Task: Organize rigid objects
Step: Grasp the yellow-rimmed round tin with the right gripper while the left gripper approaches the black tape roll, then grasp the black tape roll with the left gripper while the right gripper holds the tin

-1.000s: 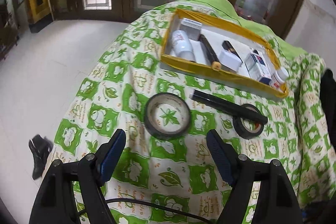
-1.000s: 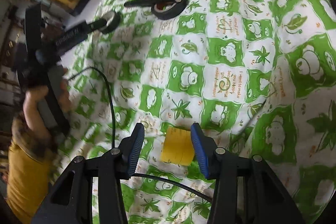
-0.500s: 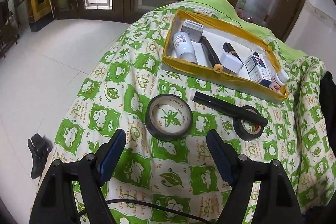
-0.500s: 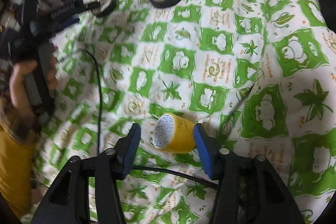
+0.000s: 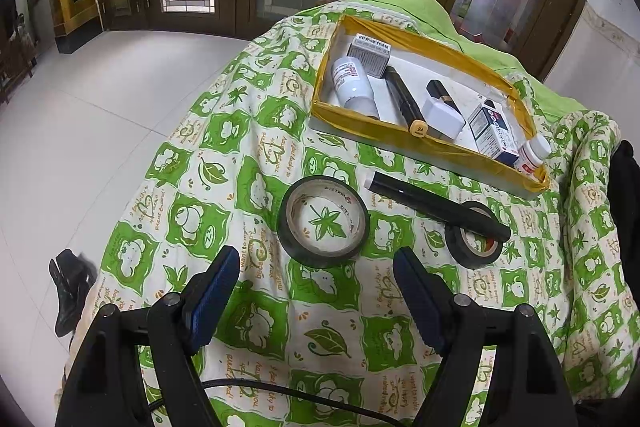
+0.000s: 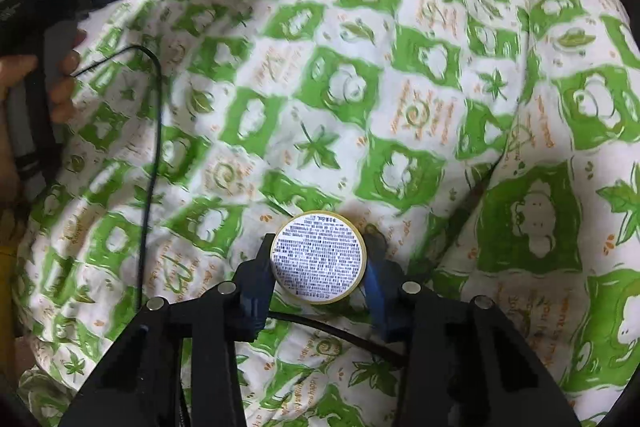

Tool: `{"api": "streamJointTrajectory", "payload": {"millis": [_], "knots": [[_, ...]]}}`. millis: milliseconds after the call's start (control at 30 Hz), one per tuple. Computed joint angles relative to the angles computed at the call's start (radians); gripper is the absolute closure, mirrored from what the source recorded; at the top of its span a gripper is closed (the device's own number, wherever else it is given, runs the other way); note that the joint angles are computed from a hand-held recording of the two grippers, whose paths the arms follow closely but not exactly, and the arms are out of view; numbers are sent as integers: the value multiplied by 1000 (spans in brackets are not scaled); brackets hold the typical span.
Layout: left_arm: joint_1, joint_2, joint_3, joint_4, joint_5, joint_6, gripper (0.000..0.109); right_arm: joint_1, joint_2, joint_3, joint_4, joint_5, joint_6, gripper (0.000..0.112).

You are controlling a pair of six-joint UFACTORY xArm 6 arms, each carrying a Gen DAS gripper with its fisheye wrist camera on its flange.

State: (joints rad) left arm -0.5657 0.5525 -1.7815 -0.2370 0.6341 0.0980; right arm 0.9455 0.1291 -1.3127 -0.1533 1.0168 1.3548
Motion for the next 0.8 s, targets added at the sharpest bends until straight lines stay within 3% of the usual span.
{"api": "streamJointTrajectory", "payload": {"millis": [67,300,400,633,733,800], "knots": [[-1,1,0,1,-2,2,27,-4,-9,-12,-51,-26,8,74],[-17,28,-27,68,-4,-8,26,-64,36,-140,-206,11,-59,73],[-19,65,-71,124,11,-40,27,-109,59,-144,-206,-35,-82,73],[-22,161,-189,210,44,-82,26,-160,11,17,-167,-196,26,73],[-29,176,-202,255,30,-94,26,-164,0,37,-170,-193,57,73],[-28,182,-210,244,33,-84,33,-162,3,34,-177,-184,60,73]]}}
